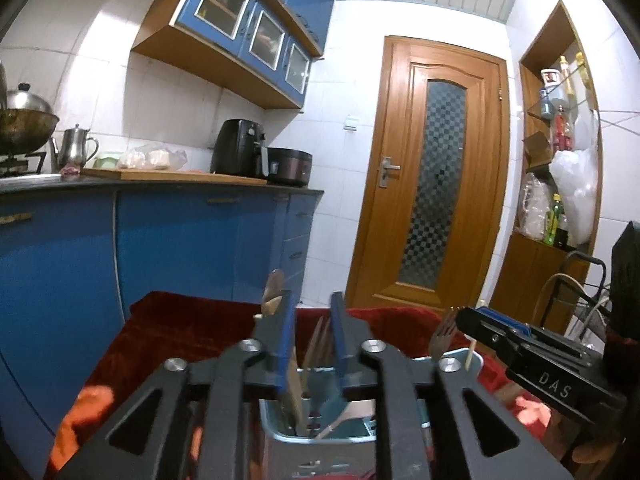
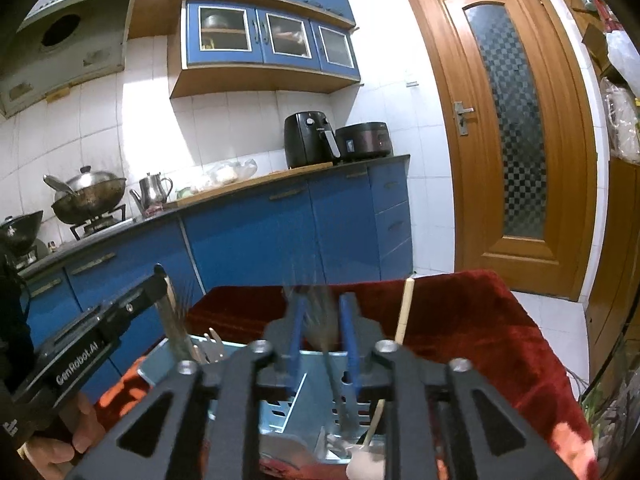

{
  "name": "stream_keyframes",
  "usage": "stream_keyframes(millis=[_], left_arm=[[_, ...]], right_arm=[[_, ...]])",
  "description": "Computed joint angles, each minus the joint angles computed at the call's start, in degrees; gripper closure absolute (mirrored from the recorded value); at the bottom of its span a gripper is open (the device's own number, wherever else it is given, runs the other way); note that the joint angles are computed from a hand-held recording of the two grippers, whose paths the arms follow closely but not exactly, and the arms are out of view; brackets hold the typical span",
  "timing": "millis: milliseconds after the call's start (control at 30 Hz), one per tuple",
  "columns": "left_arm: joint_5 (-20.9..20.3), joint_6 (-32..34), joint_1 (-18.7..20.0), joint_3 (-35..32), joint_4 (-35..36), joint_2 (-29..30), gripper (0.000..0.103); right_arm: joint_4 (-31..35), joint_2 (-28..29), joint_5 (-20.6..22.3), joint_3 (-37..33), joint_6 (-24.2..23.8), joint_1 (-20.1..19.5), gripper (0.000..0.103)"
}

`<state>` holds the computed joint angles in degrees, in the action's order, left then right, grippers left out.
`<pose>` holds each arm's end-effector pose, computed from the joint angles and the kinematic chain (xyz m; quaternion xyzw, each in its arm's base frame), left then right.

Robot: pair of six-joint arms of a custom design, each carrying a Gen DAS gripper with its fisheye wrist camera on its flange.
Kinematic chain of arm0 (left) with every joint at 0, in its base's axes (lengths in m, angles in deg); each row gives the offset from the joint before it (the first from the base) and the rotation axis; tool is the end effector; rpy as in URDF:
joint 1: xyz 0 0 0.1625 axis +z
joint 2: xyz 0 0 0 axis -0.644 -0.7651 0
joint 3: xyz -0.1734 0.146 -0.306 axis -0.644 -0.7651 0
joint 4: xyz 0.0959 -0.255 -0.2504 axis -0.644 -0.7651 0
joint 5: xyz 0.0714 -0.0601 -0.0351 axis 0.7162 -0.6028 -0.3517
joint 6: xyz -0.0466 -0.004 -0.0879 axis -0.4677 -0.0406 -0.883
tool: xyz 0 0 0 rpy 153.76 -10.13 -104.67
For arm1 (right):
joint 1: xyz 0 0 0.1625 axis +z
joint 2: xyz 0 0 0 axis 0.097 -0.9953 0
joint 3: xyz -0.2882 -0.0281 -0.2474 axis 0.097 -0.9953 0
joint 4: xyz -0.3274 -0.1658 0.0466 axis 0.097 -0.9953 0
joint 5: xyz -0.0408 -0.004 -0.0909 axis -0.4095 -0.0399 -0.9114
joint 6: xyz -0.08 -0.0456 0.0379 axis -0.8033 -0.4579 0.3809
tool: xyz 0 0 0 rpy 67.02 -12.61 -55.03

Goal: Organize utensils
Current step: 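Drop both forks into the caddy and open both tools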

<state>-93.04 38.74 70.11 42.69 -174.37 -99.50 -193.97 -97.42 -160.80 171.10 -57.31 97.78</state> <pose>-0.2432 -0.4008 0.1835 0.1783 0.7265 -0.6136 0.2527 0.2372 -0.4449 0.1902 0.3455 -0.8185 0.4468 0.1050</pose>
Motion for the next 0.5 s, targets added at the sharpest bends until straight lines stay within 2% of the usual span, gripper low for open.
stream_keyframes(millis=[100,333,500], left_arm=[[1.4,1.5,-1.5,0.5,-0.5,0.1,0.078],[4.6,-1.7,-5.3,3.5,3.0,-2.2,0.078],[7.4,-9.9,-8.4,7.9,9.9,-6.1,0.076]], right_arm=[[-0.4,-0.7,-0.1,0.6,0.0,0.5,0.072],[0.8,-4.1,0.8,2.7,1.3,2.0,0.072],[1.6,-7.3,1.3,5.4,2.7,3.2,0.072]])
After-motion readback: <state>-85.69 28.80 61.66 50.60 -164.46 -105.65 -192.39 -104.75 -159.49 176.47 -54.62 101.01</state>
